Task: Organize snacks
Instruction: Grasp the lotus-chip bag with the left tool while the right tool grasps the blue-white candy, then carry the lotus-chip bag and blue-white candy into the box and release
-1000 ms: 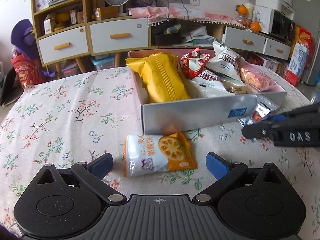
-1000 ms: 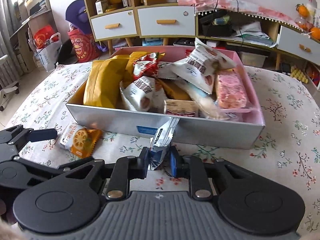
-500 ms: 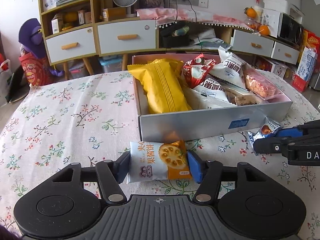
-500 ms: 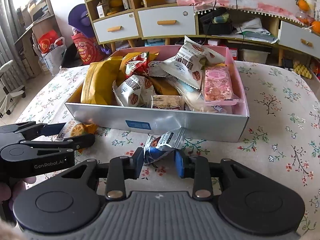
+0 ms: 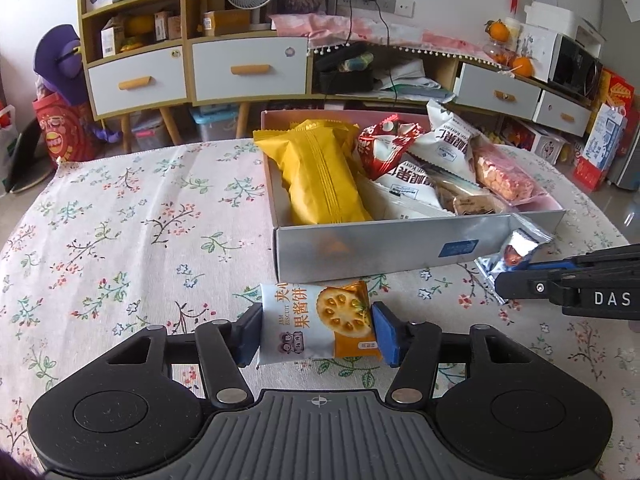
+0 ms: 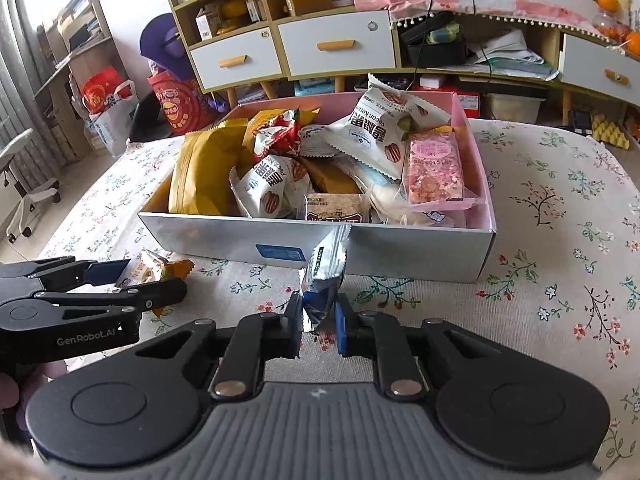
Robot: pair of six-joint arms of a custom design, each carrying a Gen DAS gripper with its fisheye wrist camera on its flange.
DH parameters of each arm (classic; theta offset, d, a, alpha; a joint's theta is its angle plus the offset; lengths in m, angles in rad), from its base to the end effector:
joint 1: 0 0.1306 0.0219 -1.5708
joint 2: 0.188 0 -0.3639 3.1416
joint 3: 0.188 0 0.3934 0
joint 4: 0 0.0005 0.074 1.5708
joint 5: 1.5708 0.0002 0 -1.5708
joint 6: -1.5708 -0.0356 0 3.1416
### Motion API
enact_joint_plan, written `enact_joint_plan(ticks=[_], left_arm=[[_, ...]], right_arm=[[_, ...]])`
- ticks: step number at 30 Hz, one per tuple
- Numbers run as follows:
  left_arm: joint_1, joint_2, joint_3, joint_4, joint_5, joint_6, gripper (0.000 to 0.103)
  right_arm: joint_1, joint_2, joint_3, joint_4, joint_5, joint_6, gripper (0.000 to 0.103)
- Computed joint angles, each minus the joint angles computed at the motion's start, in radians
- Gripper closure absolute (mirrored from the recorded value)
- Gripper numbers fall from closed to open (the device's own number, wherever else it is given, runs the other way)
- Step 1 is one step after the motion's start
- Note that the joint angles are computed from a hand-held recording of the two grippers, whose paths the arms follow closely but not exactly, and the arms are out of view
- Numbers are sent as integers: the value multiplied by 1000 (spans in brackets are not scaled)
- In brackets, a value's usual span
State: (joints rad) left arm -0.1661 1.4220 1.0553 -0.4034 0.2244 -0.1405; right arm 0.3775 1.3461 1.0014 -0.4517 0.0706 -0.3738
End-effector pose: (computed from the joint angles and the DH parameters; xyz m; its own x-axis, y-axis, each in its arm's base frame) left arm 0.4733 -0.0879 0.2773 -0.6352 0.2449 -0.7325 0.4118 0.9098 -0.0529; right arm 0.4243 0.1650 0.2829 -0.7361 0.1000 -0.6694 -0.0569 0.9764 0.2084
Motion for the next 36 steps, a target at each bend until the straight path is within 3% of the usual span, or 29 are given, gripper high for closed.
enact_joint_plan(ticks=[7,12,21,24,30,36], left_arm=[[6,-20,-2,-24,35,5,48],[-4,-25,-8,-27,41,-4,48],[-3,-30,-11,-21,54,-4,48],[-2,-36,-11,-18,62,-2,48],[-3,-68,-16,-9,87,-3,48],[-18,-71,0,14,94,32,48]], right_arm=[[-13,-10,-11,12,-35,-25,90],[-4,7,-1,5,-15,-38,79],[-17,15,0,32,-23,-97,79],[-25,11,-2,39,-33,-109,87],[-36,-36,-27,76,-80,-91,89],[-47,-58,-30,114,-66,-108,88]])
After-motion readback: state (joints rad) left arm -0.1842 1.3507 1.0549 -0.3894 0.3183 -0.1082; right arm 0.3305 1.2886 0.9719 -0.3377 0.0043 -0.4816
